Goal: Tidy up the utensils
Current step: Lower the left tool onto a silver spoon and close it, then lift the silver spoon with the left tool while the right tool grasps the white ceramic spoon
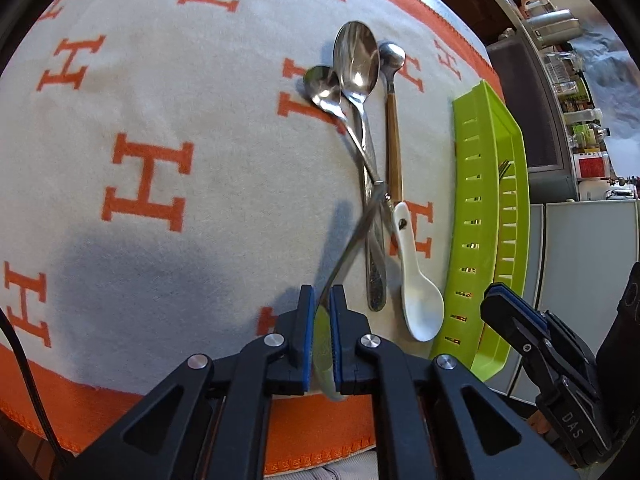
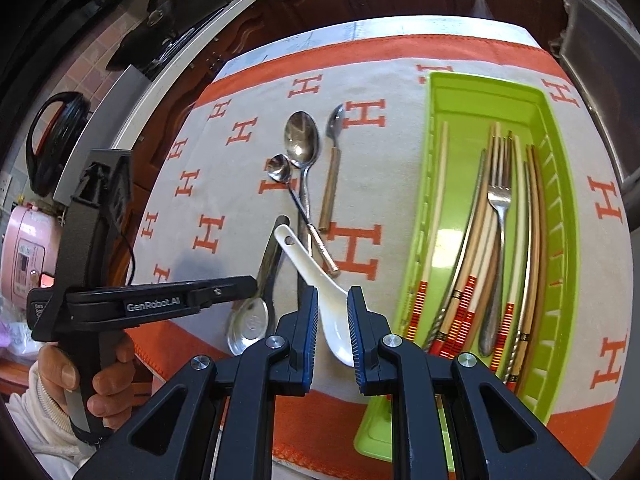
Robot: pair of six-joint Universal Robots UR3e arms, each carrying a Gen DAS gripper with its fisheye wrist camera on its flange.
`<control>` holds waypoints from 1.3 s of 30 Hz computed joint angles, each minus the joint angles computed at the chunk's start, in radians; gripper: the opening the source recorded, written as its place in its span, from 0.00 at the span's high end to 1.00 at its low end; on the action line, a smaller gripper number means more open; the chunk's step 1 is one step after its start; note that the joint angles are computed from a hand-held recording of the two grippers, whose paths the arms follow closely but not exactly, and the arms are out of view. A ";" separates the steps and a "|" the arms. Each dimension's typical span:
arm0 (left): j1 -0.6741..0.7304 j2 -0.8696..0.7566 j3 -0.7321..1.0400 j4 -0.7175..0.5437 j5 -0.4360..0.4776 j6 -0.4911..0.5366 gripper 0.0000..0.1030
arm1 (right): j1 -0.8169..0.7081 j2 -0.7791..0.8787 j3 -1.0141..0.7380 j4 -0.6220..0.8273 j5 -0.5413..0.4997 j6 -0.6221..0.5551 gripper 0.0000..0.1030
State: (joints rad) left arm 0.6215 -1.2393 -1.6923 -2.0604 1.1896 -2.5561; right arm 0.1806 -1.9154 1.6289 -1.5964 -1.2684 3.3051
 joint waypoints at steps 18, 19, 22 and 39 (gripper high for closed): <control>0.040 0.061 -0.027 -0.046 -0.006 0.166 0.72 | 0.048 0.030 -0.011 -0.009 -0.028 0.013 0.85; 0.041 0.073 -0.038 -0.020 -0.019 0.182 0.70 | 0.051 0.032 -0.012 -0.010 -0.029 0.014 0.85; 0.023 0.092 -0.084 0.060 -0.063 0.225 0.68 | 0.060 0.040 -0.013 -0.017 -0.031 0.021 0.85; 0.236 0.115 -0.252 -0.054 -0.248 0.570 0.98 | 0.051 0.059 -0.025 -0.004 -0.047 0.013 0.85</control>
